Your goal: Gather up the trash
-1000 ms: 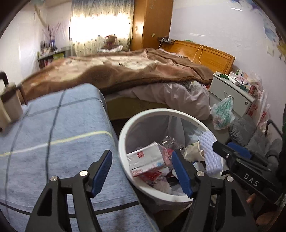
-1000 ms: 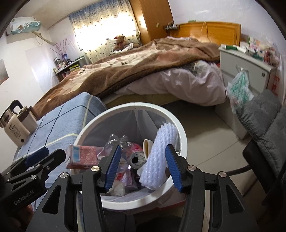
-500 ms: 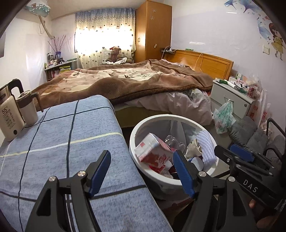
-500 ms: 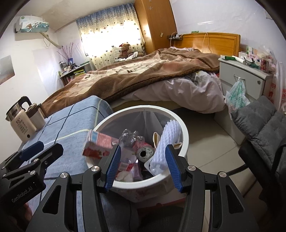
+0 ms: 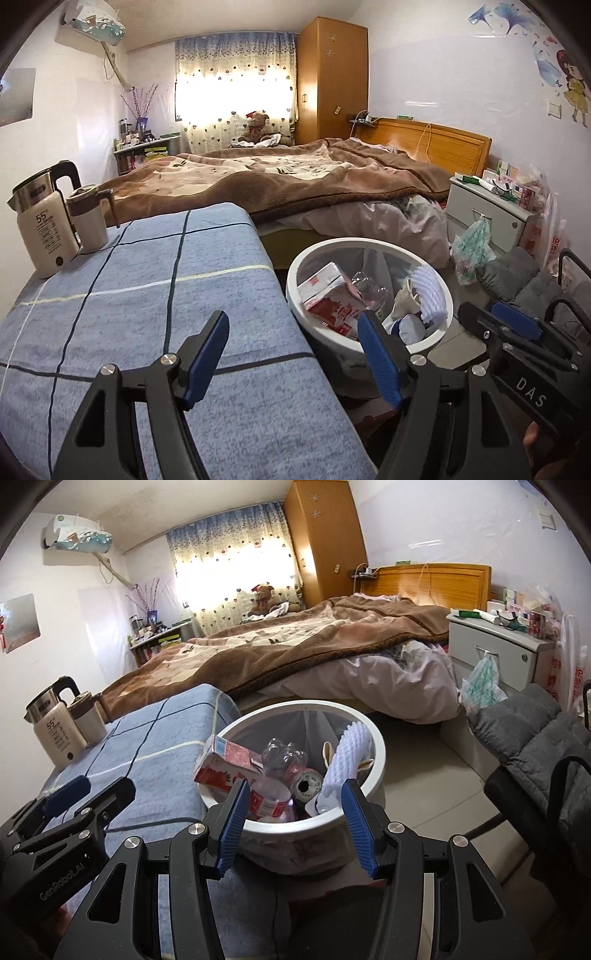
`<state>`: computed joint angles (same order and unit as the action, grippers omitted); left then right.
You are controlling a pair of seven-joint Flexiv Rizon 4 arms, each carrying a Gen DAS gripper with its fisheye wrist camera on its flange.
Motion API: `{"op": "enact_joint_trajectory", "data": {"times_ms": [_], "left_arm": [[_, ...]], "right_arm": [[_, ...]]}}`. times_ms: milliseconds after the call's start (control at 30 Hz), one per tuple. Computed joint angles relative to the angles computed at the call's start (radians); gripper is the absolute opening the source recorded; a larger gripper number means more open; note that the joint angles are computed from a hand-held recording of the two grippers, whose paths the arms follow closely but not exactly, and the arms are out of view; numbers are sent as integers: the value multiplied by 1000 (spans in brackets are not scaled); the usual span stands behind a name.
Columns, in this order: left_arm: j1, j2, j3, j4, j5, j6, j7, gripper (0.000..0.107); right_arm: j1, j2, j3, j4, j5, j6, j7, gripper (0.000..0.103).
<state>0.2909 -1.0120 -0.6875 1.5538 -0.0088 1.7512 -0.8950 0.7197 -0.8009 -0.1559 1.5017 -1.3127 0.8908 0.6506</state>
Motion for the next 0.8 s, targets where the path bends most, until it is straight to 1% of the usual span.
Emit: {"op": "enact_joint_trajectory", "data": {"times_ms": [67, 167, 467, 800], "left_arm": [[13, -1, -9, 15, 8, 12, -2, 74], [13, 1, -4, 20, 7, 7, -10, 74], [-7, 14, 40, 30, 10, 21, -38, 74], [-3, 19, 46, 37, 19, 25, -59, 74]], "right_arm": [[2, -2, 4, -1, 8, -8, -8, 52], [7, 2, -2, 7, -7, -5, 25, 52], [16, -10, 3, -12, 2, -26, 1, 52], [23, -12, 1, -16, 2, -35, -3, 52]]}}
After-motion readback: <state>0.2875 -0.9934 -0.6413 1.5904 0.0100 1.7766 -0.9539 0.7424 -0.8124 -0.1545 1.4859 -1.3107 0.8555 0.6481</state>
